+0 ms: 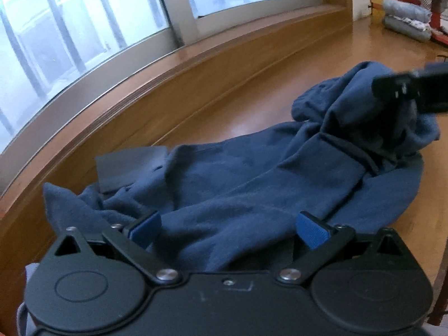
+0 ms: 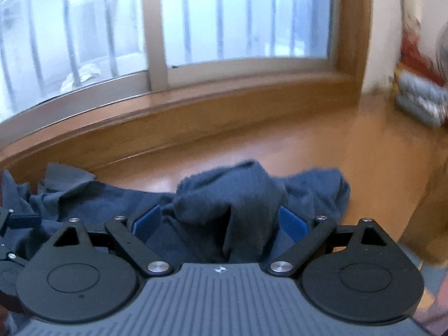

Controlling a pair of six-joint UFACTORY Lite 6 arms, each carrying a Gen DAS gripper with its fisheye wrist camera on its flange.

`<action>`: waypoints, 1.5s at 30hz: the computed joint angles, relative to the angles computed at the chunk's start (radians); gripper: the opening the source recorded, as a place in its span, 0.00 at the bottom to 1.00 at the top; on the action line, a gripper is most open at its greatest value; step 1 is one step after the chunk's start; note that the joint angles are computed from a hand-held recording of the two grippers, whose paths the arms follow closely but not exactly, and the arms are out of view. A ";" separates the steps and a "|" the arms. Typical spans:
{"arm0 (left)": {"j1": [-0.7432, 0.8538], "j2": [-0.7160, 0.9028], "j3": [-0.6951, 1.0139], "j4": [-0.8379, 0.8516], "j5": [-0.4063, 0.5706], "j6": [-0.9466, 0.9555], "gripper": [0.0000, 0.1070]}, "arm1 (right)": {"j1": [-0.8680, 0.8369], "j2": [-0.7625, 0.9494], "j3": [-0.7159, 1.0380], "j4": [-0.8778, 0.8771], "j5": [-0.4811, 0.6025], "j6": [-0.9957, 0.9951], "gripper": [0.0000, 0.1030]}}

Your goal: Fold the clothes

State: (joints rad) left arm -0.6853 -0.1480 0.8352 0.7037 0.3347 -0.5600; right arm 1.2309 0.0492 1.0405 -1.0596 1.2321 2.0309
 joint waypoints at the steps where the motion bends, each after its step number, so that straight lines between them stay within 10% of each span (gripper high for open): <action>1: -0.004 -0.006 -0.010 0.026 -0.001 -0.027 0.96 | -0.007 0.004 0.004 -0.011 0.000 -0.025 0.91; 11: -0.073 -0.039 -0.094 0.318 0.048 -0.347 0.96 | -0.146 0.131 0.016 -0.074 -0.197 -0.228 0.88; 15: -0.079 -0.067 -0.103 0.288 0.076 -0.340 0.96 | -0.189 0.163 -0.019 -0.128 -0.227 -0.251 0.26; 21: -0.151 -0.064 -0.058 0.233 0.194 -0.420 0.96 | -0.269 -0.155 -0.192 -0.277 -0.188 -0.217 0.16; 25: -0.229 -0.031 -0.013 0.250 0.281 -0.571 0.96 | -0.455 -0.356 -0.281 -0.316 -0.214 -0.357 0.16; 31: -0.339 0.070 0.075 0.249 0.460 -0.743 0.96 | -0.888 -0.343 -0.306 -0.082 -0.648 -0.822 0.27; 36: -0.423 0.082 0.086 0.225 0.626 -0.850 0.96 | -0.699 -0.512 -0.406 -0.319 -0.652 -0.661 0.85; 39: -0.444 0.050 0.063 0.185 0.690 -0.894 0.96 | -0.609 -0.496 -0.377 -0.350 -0.830 -0.719 0.88; 45: -0.443 -0.079 -0.053 0.157 0.713 -0.904 0.96 | -0.502 -0.048 -0.122 0.234 -1.186 -1.341 0.88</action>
